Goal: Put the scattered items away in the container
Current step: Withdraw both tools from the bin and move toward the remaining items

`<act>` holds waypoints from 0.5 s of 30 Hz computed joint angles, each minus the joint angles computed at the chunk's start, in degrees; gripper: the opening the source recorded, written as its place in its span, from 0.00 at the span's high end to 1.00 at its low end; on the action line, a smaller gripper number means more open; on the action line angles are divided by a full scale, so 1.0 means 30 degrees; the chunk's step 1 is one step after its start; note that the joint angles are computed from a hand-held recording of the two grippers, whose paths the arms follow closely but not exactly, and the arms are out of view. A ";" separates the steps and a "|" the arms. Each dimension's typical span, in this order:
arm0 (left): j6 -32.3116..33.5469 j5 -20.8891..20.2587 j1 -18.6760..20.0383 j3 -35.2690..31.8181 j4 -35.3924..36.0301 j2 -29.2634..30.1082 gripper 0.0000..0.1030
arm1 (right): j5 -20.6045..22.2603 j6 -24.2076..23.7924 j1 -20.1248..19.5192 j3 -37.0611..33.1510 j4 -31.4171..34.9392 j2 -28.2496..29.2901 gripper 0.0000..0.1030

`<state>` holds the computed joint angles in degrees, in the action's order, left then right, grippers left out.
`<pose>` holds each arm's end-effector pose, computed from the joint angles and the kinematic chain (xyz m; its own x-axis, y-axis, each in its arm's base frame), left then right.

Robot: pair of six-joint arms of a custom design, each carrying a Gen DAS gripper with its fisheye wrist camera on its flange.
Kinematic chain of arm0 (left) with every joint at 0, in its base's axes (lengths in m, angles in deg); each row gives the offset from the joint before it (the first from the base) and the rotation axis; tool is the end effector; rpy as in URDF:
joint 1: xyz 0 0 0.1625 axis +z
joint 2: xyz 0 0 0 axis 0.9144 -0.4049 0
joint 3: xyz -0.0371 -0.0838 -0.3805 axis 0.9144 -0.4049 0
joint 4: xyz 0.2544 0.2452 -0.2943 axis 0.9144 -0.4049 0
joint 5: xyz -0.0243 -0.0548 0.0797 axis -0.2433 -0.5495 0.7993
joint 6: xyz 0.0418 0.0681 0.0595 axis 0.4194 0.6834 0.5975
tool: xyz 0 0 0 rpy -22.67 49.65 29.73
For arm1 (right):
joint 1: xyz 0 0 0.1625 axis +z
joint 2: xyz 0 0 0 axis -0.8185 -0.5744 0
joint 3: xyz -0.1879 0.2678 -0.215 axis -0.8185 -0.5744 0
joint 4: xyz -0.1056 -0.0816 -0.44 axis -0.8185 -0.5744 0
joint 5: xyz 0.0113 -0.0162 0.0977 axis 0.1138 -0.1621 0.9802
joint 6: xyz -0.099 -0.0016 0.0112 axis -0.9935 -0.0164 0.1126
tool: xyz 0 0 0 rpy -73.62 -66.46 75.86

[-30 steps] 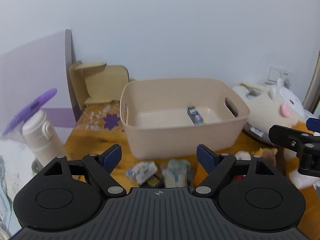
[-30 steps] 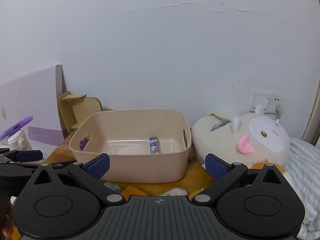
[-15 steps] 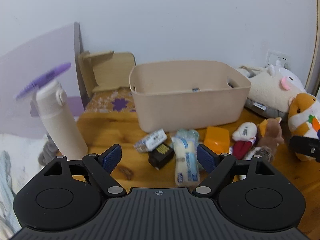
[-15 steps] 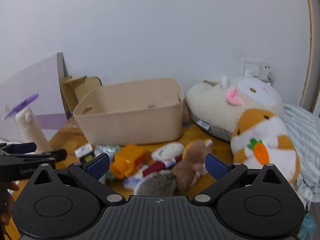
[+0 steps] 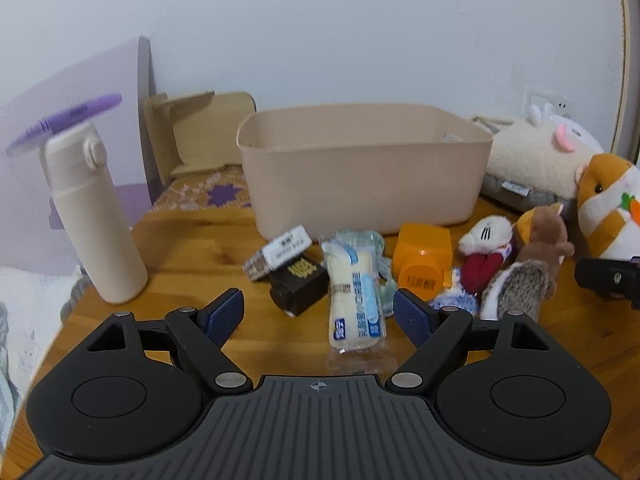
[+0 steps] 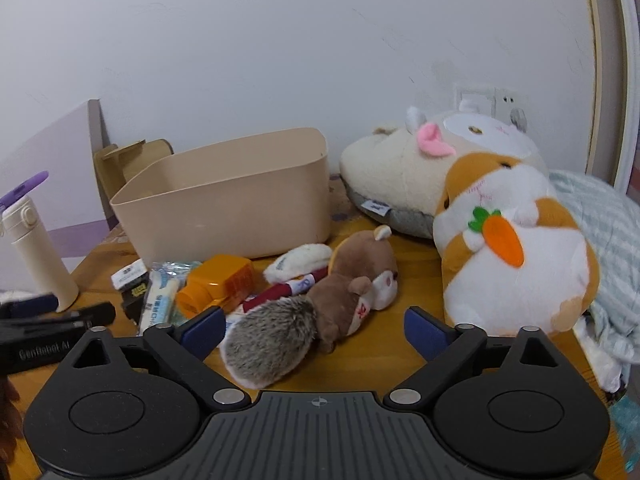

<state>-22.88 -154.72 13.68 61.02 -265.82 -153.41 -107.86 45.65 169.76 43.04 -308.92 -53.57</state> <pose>0.0691 -0.5528 0.2480 -0.6192 0.3705 -0.6923 0.7613 0.4990 -0.4139 0.2772 -0.4701 -0.0781 -0.7809 0.2716 0.5625 -0.3783 0.5110 -0.7719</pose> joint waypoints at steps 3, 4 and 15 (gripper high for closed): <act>-0.0069 -0.0042 0.0251 -0.0305 -0.0445 0.0699 0.19 | 0.0424 0.0486 -0.0459 -0.0002 0.0004 0.0014 0.09; -0.0160 -0.0058 0.0319 -0.0422 -0.0498 0.0901 0.19 | 0.0529 0.0569 -0.0600 -0.0052 -0.0001 0.0035 0.10; -0.0805 -0.0072 0.0772 -0.2026 -0.0040 0.2866 0.19 | 0.0652 0.2385 -0.1788 -0.1387 0.1176 0.0227 0.19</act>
